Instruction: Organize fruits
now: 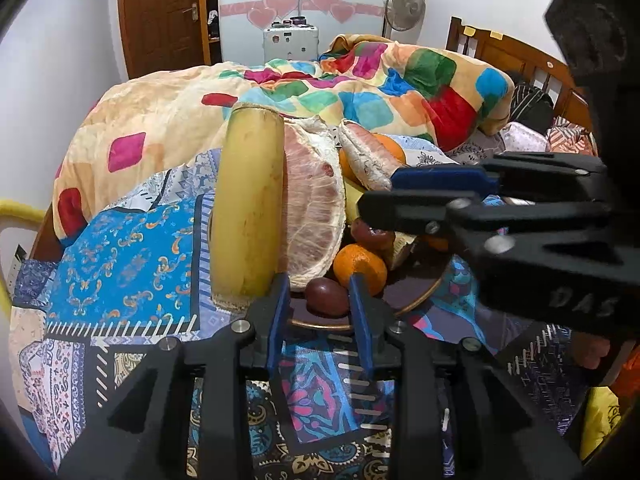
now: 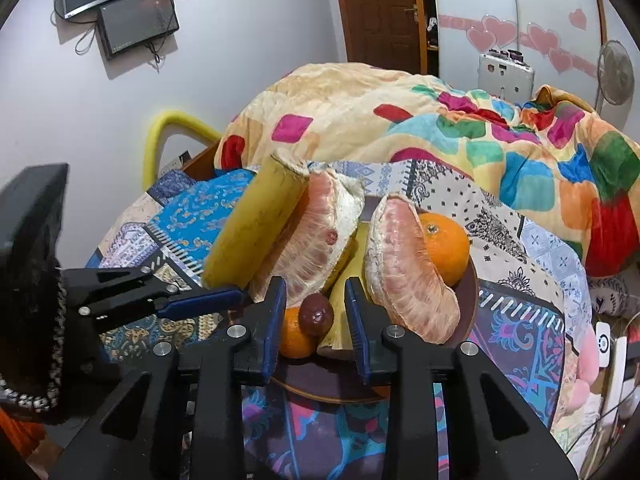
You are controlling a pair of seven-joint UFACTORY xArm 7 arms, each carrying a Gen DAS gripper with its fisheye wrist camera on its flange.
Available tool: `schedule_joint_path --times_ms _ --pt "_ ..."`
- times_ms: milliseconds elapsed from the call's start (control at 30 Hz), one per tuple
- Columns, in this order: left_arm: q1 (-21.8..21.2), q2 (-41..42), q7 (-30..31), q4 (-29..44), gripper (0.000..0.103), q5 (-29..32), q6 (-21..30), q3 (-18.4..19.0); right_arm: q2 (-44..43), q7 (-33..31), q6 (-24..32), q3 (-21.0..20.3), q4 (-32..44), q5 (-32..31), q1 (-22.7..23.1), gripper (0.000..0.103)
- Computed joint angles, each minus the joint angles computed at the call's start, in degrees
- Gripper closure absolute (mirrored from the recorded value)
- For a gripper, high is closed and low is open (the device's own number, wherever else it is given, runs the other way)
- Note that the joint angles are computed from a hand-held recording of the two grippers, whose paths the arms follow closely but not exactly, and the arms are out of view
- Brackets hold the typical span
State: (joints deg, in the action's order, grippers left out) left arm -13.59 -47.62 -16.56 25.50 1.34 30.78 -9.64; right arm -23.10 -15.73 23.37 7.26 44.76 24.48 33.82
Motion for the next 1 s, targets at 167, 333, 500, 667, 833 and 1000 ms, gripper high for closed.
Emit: schedule_joint_path --times_ms 167,333,500,667,833,1000 --pt "0.25 -5.03 -1.78 -0.23 0.073 -0.08 2.23 -0.72 -5.26 2.77 -1.41 1.18 -2.2 -2.09 -0.94 0.075" --pt "0.54 -12.9 -4.41 0.77 0.072 -0.29 5.77 -1.63 -13.6 8.65 -2.33 3.47 -5.55 -6.98 -2.89 0.075" --pt "1.31 -22.94 -7.67 3.62 0.072 0.63 11.48 -4.97 -25.44 15.88 -2.51 5.69 -9.27 -11.36 -3.93 0.075" --pt "2.17 -32.41 -10.25 6.98 0.055 1.85 16.49 -8.59 -36.52 22.33 -1.44 8.08 -11.46 -14.86 -4.65 0.073" --pt "3.68 -40.36 -11.94 9.38 0.034 2.79 19.48 -11.83 -44.7 28.06 -0.13 11.04 -12.66 -17.65 -5.67 0.051" --pt "4.6 -44.81 -11.31 11.15 0.013 2.88 22.48 -13.92 -51.97 33.94 0.07 14.94 -14.24 -20.92 -9.1 0.023"
